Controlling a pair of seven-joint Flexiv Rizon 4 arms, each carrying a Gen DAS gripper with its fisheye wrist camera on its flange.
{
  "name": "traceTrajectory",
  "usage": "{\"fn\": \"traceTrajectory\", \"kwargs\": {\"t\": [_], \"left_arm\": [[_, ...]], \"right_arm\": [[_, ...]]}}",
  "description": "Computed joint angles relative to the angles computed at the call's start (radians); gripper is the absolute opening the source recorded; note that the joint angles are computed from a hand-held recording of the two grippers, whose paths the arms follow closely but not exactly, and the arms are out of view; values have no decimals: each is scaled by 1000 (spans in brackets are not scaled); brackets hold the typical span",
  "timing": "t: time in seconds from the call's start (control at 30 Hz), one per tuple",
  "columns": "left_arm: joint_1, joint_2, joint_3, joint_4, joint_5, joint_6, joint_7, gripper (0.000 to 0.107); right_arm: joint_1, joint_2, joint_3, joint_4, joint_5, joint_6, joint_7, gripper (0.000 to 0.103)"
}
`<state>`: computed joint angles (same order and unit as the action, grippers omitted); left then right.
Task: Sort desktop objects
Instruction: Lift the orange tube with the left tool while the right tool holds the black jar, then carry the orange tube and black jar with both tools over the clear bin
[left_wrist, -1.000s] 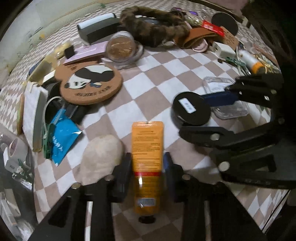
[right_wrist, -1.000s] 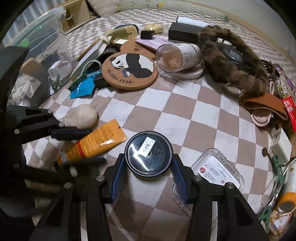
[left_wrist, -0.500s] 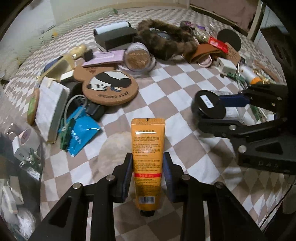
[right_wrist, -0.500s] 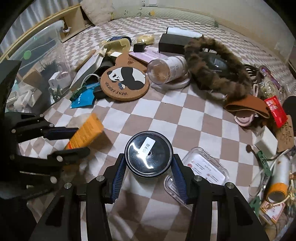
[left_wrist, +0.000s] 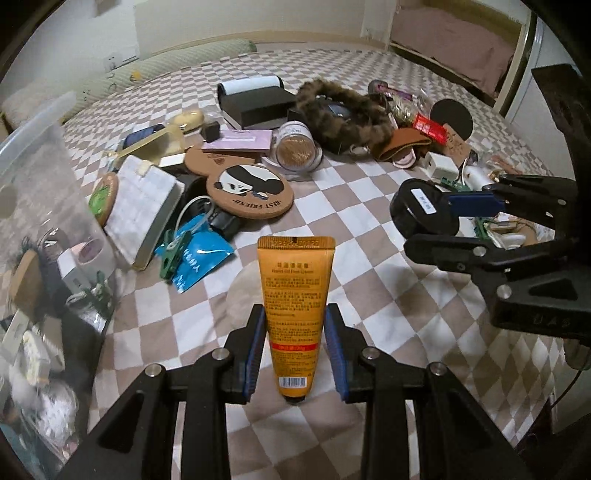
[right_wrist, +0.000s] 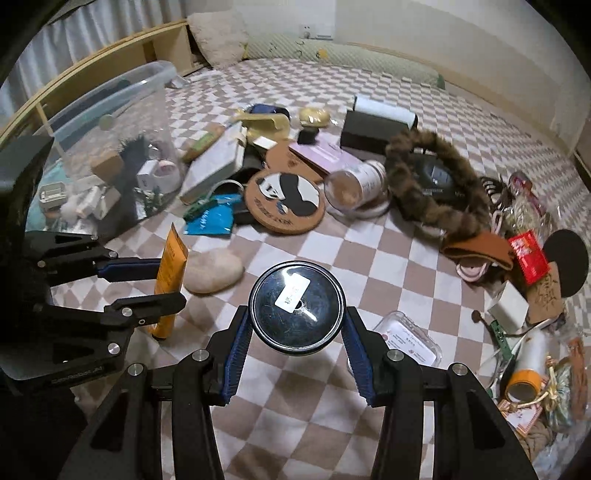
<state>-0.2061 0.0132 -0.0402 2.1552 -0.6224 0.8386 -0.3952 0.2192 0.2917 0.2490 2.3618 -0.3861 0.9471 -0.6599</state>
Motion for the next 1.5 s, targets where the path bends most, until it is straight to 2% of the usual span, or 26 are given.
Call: {"fn": "traceTrajectory", "kwargs": {"t": [0.33,0.53,0.7,0.83,1.1,1.37,1.5], "left_arm": [[-10,81,28,10,-129,13,55,32],[-9,117,50,-22,-201,35,93,32],[2,139,74,-73,-284,48,134,32],[24,144,94,-121,-334,40,152,32],[93,108,121,-220,-397,53,167,32],[168,34,112,-302,-395,120,145,32],[201,-13,102,-330,-364,161,115,32]], "right_arm": [[20,36,32,-63,-31,-78,27,50],[7,43,46,-131,-117,-84,83,50],[-17,24,55,-215,-243,-64,144,50],[-16,-14,59,-281,-313,-52,187,50],[45,-145,44,-425,-425,-17,232,50],[126,-294,-13,-546,-500,64,265,50],[164,-359,-40,-592,-468,100,221,50]]}}
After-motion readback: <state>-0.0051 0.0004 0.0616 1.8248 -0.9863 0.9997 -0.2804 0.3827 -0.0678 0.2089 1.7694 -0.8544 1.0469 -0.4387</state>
